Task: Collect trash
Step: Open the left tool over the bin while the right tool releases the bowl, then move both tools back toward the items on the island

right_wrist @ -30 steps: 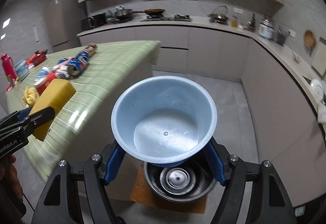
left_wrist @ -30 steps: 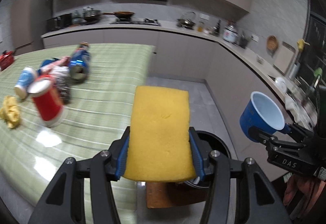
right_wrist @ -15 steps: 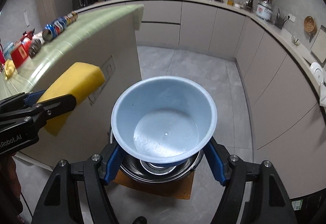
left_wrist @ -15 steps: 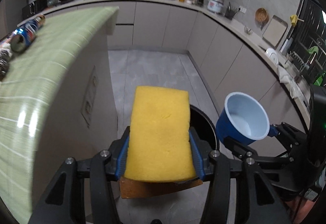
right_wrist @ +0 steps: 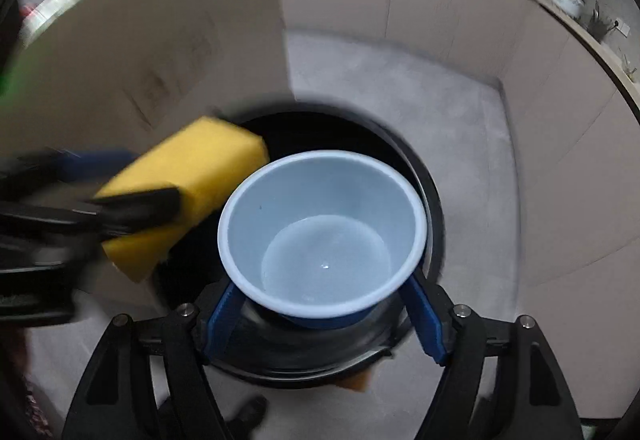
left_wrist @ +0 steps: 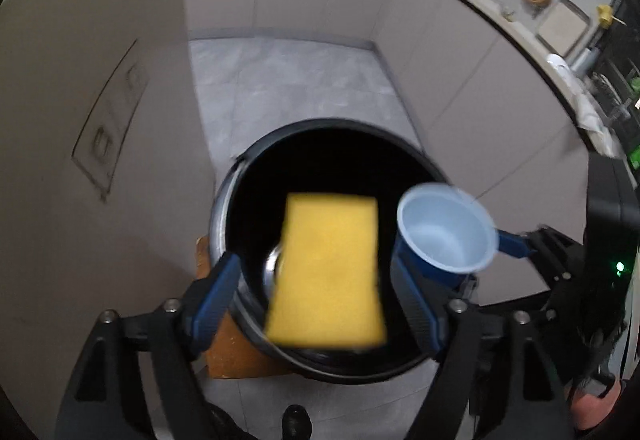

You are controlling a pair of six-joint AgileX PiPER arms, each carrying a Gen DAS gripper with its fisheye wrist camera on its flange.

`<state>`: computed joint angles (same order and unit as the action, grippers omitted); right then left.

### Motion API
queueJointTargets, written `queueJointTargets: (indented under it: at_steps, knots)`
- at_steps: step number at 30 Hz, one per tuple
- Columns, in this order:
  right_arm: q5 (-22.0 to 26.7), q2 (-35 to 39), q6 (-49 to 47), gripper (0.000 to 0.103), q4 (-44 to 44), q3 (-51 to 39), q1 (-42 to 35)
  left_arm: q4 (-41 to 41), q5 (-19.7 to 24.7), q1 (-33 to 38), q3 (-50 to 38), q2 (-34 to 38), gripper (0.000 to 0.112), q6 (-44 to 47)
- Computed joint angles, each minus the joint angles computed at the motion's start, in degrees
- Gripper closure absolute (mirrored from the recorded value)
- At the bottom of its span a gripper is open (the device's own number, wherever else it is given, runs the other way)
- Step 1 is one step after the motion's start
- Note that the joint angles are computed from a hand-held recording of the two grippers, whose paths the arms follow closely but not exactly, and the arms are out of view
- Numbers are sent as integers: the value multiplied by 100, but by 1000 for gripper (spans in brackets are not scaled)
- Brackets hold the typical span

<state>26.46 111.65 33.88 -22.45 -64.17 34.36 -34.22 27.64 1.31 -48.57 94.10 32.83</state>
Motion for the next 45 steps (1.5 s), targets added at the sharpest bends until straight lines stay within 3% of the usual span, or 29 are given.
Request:
queueJointTargets:
  at_steps: [2, 9, 15, 19, 23, 26, 33, 40, 45]
  knots:
    - [-159, -197, 288, 8, -256, 276, -77, 67, -63, 102, 148, -191, 32, -66]
    - [110, -817, 637, 8, -440, 449, -57, 1120, 104, 82, 332, -1007, 32, -948]
    - [676, -1588, 1089, 8, -693, 386, 281, 1639, 841, 395, 232, -2288, 31, -1428]
    - [1313, -2019, 1288, 8, -775, 56, 629, 1385, 1450, 941, 50, -2976, 27, -1146]
    - [1814, -2208, 1561, 8, -901, -395, 969, 1149, 2067, 1655, -341, -3545, 12, -910]
    - [2147, -2248, 1729, 0, -1016, -771, 1253, 996, 2223, 1993, -562, -3599, 10, -645]
    - [2433, -1962, 1740, 0, -1020, -1600, 1830, 121, 2481, 3385, -768, -3457, 10, 574]
    - [2275, -1317, 1225, 0, -719, -2826, 2299, -826, 3314, 5573, -1087, -3108, 10, 1929]
    - [2112, -517, 922, 0, -381, -3949, 2548, -1141, 3480, 6687, -1323, -2682, 10, 2498]
